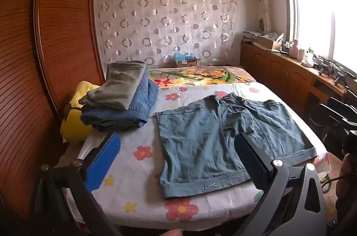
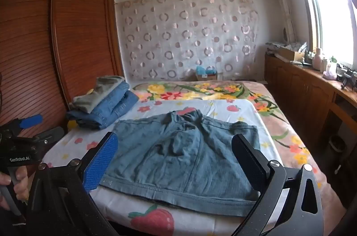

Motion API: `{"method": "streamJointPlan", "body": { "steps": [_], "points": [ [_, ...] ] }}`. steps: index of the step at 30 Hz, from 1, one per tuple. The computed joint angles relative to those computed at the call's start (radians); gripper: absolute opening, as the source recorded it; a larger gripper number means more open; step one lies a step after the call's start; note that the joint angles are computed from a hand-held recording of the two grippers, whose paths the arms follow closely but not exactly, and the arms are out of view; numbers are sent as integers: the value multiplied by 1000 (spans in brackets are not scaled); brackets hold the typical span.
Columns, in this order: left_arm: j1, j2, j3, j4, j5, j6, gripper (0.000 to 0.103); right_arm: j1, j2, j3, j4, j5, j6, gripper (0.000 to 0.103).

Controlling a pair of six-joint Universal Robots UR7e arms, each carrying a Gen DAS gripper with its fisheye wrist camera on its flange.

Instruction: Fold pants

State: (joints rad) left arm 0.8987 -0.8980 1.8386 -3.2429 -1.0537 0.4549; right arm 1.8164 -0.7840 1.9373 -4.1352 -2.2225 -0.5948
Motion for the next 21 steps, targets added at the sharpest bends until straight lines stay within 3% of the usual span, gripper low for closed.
{"method": "streamJointPlan", "body": {
  "steps": [21],
  "points": [
    [2,3,-7,-6,11,-3,103,7,5,-6,0,-9,-6,103]
  ]
}}
